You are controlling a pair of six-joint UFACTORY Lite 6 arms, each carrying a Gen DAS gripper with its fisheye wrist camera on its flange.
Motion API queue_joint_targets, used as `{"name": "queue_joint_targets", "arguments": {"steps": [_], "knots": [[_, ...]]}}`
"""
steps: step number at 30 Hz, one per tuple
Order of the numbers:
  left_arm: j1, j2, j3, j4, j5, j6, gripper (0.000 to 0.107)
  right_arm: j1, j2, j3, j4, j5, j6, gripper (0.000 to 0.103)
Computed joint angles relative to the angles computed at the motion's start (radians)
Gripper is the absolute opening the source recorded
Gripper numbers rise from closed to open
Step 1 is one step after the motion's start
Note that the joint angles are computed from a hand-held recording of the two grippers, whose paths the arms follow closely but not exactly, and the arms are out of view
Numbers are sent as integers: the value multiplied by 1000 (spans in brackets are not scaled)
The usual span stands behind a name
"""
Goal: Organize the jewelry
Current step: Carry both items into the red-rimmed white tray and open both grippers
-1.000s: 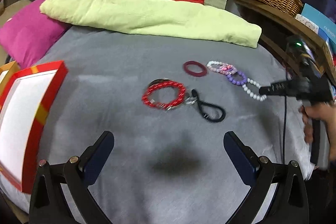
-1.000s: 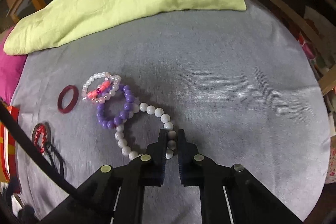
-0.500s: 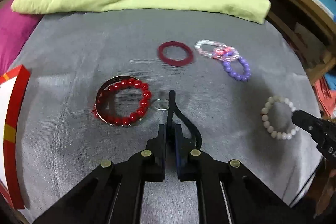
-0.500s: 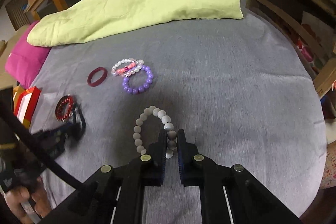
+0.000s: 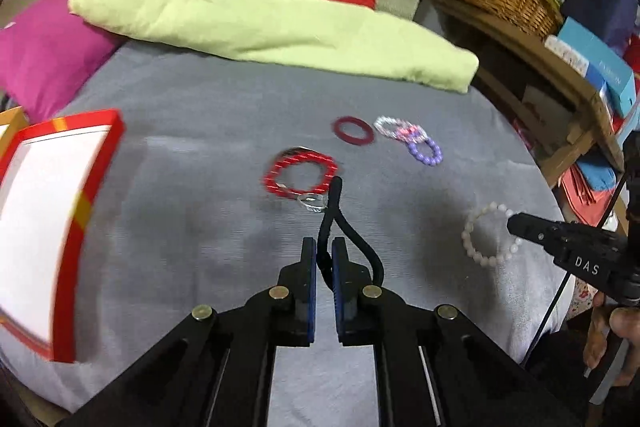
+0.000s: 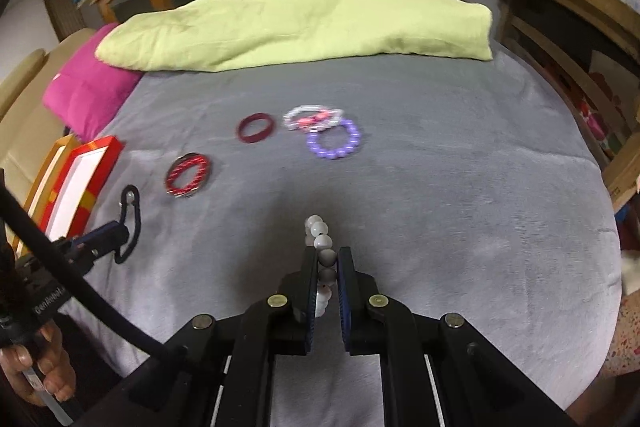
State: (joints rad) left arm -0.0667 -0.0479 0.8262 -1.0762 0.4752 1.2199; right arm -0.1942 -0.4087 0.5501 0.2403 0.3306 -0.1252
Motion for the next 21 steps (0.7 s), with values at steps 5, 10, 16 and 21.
{"name": "queue_joint_targets", "arguments": {"steps": [5, 10, 16, 21], "knots": [[158, -36, 16, 13, 56, 28, 8, 178, -16, 40, -229, 23, 298, 10], [317, 27, 95, 26, 86, 50, 8, 388, 75, 166, -463, 45, 607, 10], [517, 141, 235, 33, 142, 82, 8, 615, 308, 439, -613, 79, 818, 10], [649, 294, 421, 70, 192, 59, 8, 761, 576, 772, -607, 111, 831, 10]]}}
